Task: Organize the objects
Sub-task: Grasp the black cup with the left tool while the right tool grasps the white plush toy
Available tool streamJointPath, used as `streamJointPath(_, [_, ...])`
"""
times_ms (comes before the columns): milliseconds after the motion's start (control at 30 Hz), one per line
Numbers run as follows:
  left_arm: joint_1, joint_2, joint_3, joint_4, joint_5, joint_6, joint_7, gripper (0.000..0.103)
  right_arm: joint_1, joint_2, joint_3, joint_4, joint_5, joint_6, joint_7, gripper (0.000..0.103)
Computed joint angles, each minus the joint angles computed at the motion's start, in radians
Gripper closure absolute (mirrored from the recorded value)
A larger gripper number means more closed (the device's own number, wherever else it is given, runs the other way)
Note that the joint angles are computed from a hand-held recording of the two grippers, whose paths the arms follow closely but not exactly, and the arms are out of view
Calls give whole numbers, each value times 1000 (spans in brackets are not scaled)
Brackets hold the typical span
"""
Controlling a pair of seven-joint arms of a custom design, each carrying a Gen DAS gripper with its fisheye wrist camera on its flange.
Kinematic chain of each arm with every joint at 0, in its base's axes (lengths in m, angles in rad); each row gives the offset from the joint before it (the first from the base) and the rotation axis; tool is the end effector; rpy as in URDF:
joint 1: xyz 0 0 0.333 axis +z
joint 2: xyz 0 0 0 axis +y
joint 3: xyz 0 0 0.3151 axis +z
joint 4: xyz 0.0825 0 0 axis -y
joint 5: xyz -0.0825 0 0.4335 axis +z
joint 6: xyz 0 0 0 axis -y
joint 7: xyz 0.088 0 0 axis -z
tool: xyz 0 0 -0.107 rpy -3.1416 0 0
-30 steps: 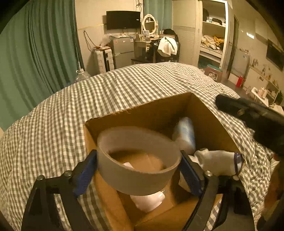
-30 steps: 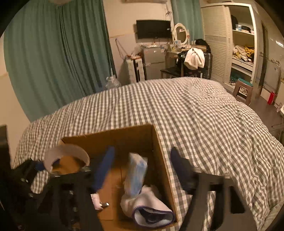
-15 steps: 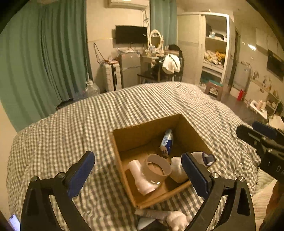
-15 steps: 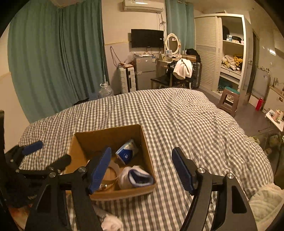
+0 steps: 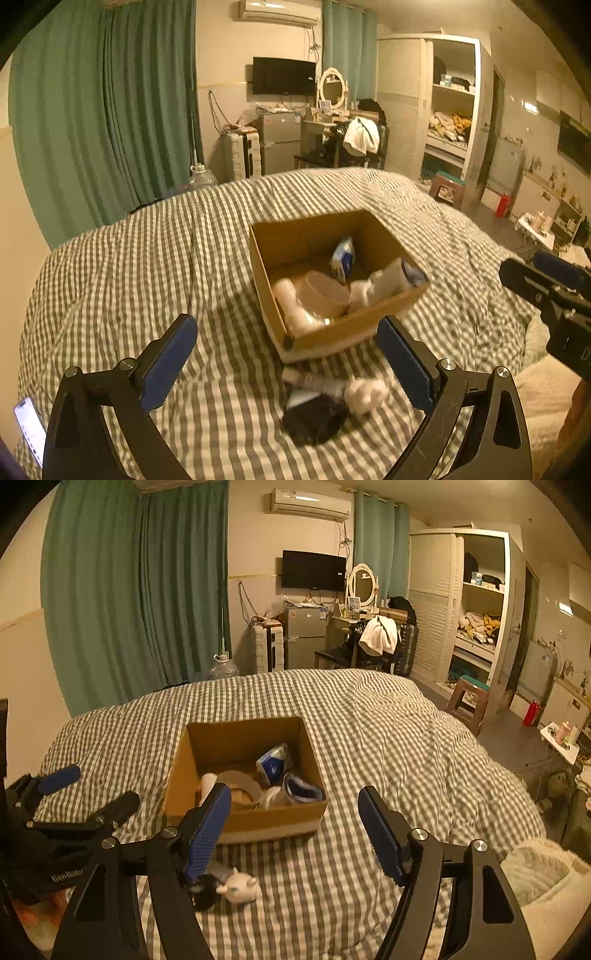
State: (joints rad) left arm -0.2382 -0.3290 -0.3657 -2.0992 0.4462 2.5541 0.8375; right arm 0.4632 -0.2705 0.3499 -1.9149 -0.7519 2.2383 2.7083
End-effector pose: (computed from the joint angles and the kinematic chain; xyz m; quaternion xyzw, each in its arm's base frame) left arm 0.4456 -0.3435 0.6238 -0.5808 0.6938 -0.3232 0.2772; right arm 0.3906 0.4186 0.6691 -0.6269 0.6280 -0.3279 0.3242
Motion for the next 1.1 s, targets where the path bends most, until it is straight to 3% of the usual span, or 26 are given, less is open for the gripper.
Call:
streamJointPath(400, [-24, 9, -20, -144, 21, 8, -52, 2, 12, -47, -11, -222, 105, 109, 109, 32])
streamJointPath(667, [-67, 99, 4, -128, -16, -27, 4, 4, 8, -3, -33, -277, 173, 197, 105, 32])
streamJointPath(700, [-71, 106, 10, -125, -28, -29, 8, 7, 8, 7, -36, -279, 180, 207, 101, 32])
streamJointPath(733, [-74, 111, 18, -123, -44, -32, 13, 17, 10, 17, -40, -280, 188, 216, 95, 32])
streamJointPath(800, [-83, 117, 33, -122, -86, -30, 37, 40, 14, 30, -47, -278, 204, 228, 79, 32])
streamJointPath(833, [-89, 119, 43, -121, -117, -31, 59, 59, 16, 40, -49, -275, 209, 234, 74, 32])
streamJointPath(867, [-93, 120, 50, -121, -146, -34, 76, 71, 18, 49, -52, -270, 214, 239, 65, 32])
streamJointPath(967, [-88, 110, 59, -126, -182, -32, 81, 79, 28, 69, -63, -264, 233, 270, 25, 32])
streamJointPath(1100, [-76, 89, 60, -124, -191, -40, 100, 81, 43, 111, -73, -245, 259, 315, -36, 32])
